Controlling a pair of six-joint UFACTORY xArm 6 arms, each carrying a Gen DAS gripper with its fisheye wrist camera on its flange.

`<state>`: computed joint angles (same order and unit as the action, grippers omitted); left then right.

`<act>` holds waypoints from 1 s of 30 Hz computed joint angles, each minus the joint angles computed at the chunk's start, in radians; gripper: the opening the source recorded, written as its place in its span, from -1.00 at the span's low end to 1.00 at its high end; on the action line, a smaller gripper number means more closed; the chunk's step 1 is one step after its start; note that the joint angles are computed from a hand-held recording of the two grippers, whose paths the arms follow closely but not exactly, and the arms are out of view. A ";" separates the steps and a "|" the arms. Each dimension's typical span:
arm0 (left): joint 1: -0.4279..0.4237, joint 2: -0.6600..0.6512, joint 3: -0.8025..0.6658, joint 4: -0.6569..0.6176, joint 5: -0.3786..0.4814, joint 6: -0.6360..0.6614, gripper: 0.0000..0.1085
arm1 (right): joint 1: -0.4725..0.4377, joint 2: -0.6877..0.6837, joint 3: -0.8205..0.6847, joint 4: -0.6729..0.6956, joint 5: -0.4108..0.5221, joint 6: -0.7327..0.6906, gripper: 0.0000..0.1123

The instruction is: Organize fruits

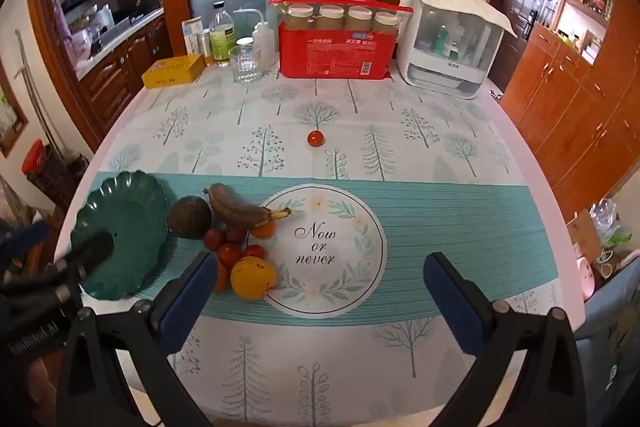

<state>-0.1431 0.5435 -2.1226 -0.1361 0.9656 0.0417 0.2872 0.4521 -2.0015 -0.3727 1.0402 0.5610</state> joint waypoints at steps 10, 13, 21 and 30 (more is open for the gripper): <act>0.001 -0.036 0.049 0.051 -0.020 0.009 0.81 | 0.005 -0.013 0.017 0.013 -0.010 0.042 0.83; -0.014 -0.043 0.061 0.088 -0.023 -0.011 0.81 | -0.004 -0.037 0.047 0.022 -0.027 0.038 0.83; -0.024 -0.036 0.044 0.115 0.010 -0.032 0.81 | -0.005 -0.067 0.092 0.036 -0.057 0.036 0.83; -0.015 -0.044 0.058 0.079 0.014 -0.022 0.81 | -0.006 -0.086 0.115 0.055 -0.051 0.036 0.83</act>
